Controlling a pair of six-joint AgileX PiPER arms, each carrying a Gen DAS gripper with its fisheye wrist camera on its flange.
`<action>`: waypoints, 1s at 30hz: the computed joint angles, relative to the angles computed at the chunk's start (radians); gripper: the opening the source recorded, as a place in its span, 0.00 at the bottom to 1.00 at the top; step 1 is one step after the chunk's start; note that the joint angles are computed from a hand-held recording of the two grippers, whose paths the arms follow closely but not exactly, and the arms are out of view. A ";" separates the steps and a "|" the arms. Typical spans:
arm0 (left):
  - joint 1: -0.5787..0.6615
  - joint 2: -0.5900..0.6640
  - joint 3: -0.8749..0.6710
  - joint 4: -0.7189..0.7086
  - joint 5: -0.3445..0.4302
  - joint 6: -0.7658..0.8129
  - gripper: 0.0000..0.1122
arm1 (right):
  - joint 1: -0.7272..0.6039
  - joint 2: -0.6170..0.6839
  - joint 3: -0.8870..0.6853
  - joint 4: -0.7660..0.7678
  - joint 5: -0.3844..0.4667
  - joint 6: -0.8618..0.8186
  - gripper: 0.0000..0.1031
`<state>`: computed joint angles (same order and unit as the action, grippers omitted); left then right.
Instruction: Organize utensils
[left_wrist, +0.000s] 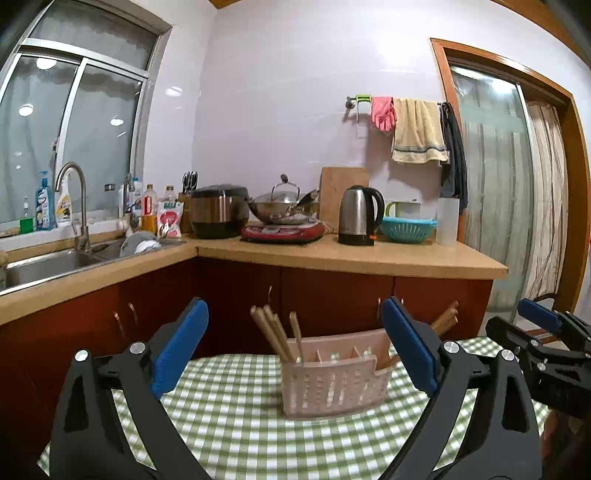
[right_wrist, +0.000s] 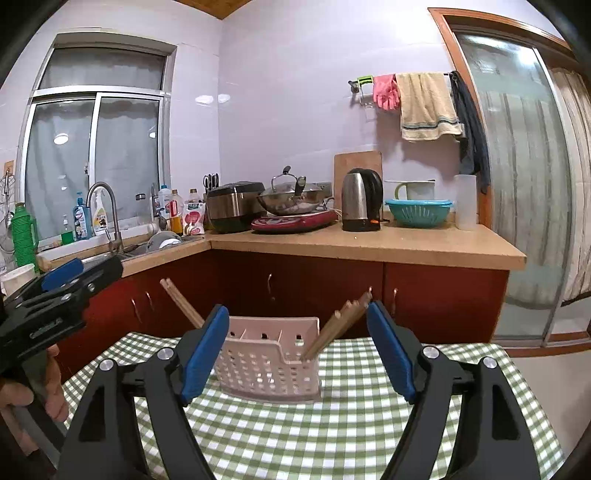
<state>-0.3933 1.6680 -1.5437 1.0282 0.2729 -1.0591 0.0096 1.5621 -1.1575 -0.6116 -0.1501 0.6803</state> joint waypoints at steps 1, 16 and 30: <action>-0.002 -0.021 0.030 0.002 0.005 -0.010 0.83 | 0.006 -0.015 0.024 0.086 0.002 -0.086 0.75; -0.035 -0.284 0.360 0.008 0.095 -0.095 0.86 | 0.064 -0.209 0.263 0.663 0.032 -0.660 0.79; -0.134 -0.471 0.471 0.104 0.216 -0.176 0.88 | 0.119 -0.378 0.349 1.353 0.034 -1.364 0.81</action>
